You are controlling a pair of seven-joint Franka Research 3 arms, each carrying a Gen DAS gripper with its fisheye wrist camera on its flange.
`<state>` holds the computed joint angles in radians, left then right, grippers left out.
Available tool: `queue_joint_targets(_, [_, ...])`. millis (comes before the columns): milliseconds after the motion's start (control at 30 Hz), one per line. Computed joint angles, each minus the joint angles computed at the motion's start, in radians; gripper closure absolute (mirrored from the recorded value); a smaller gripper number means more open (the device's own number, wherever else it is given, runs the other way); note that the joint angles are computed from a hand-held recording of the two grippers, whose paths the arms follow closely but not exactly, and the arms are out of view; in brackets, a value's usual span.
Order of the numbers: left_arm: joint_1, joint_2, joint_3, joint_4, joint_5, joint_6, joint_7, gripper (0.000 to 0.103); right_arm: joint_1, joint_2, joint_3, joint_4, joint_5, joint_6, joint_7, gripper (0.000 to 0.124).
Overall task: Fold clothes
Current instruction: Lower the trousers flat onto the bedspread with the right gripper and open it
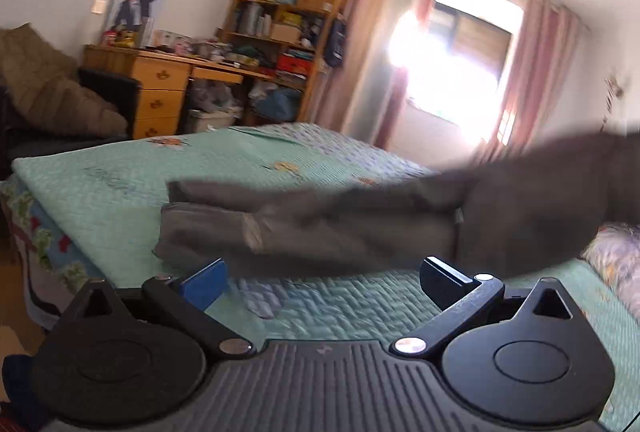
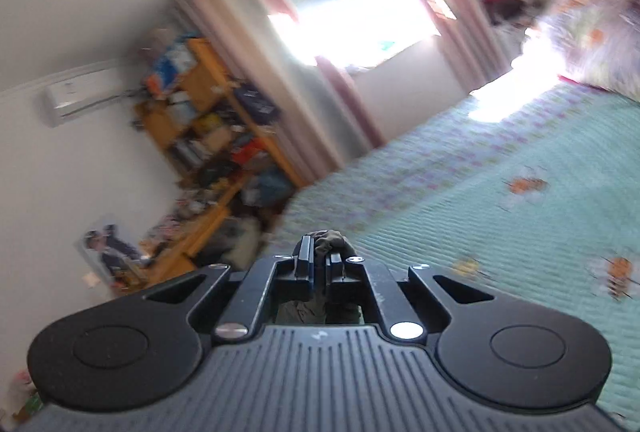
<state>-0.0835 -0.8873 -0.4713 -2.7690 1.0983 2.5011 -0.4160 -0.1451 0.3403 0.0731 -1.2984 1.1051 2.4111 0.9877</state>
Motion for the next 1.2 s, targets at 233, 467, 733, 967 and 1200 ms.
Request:
queue_joint_targets(233, [0.019, 0.278, -0.041, 0.196, 0.066, -0.027, 0.067, 0.001, -0.120, 0.103, -0.034, -0.274, 0.007, 0.147, -0.015, 0.105])
queue_joint_targets(467, [-0.034, 0.463, -0.023, 0.339, 0.132, -0.110, 0.115, 0.001, -0.272, -0.042, -0.009, -0.577, 0.531, -0.028, -0.498, 0.086])
queue_joint_targets(733, [-0.128, 0.606, 0.035, 0.449, 0.174, -0.139, 0.178, 0.001, -0.147, -0.062, -0.085, -0.621, 0.459, -0.055, -0.645, 0.079])
queue_joint_targets(967, [-0.189, 0.603, 0.078, 0.442, 0.147, -0.170, 0.201, 0.001, -0.132, 0.034, -0.095, -0.530, 0.367, -0.125, -0.443, 0.079])
queue_joint_targets(1200, [-0.199, 0.603, 0.086, 0.438, 0.153, -0.159, 0.204, 0.001, -0.142, 0.065, -0.062, -0.516, 0.471, -0.130, -0.353, 0.082])
